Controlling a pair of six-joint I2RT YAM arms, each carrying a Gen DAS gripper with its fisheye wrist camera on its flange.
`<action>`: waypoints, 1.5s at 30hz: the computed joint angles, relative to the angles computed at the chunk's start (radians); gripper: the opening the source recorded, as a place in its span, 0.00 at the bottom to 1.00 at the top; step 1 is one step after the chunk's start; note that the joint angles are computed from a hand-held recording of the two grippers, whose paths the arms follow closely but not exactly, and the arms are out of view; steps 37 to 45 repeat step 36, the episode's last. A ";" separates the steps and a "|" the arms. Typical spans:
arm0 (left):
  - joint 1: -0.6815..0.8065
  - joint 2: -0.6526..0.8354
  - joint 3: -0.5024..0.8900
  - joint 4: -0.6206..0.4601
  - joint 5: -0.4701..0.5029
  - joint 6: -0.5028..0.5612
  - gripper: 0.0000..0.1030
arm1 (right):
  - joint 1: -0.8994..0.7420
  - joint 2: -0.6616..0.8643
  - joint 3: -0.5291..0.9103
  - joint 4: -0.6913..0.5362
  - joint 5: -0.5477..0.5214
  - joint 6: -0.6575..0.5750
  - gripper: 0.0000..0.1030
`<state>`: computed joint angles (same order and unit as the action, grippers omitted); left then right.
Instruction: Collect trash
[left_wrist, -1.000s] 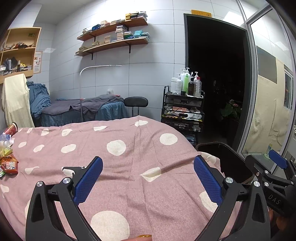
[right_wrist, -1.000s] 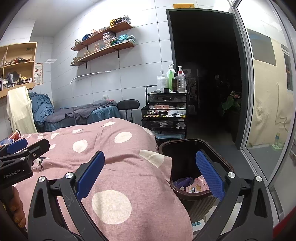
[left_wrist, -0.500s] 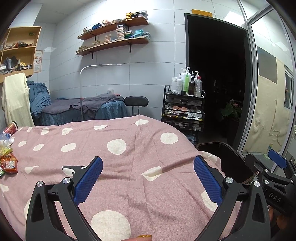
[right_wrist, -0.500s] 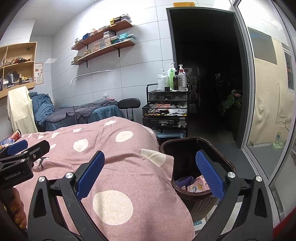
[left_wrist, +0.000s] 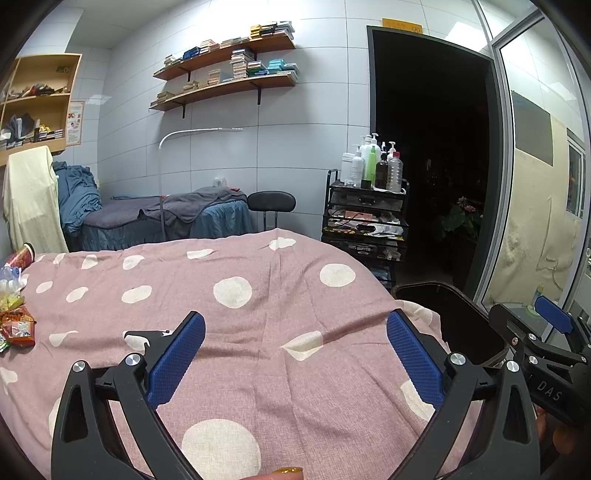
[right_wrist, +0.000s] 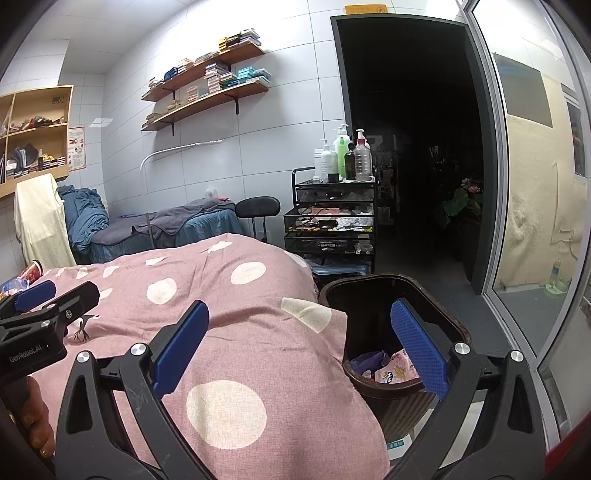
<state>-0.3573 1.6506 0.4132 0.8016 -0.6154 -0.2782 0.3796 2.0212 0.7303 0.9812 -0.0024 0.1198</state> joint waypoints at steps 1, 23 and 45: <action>0.000 -0.001 -0.001 0.002 0.000 0.001 0.95 | 0.000 0.000 0.000 0.000 0.000 0.000 0.95; -0.008 0.007 -0.001 0.006 -0.003 0.003 0.95 | 0.006 0.009 0.005 -0.003 0.005 0.005 0.95; 0.015 0.008 0.010 -0.032 0.025 -0.009 0.95 | 0.011 0.005 -0.001 -0.016 0.014 0.017 0.95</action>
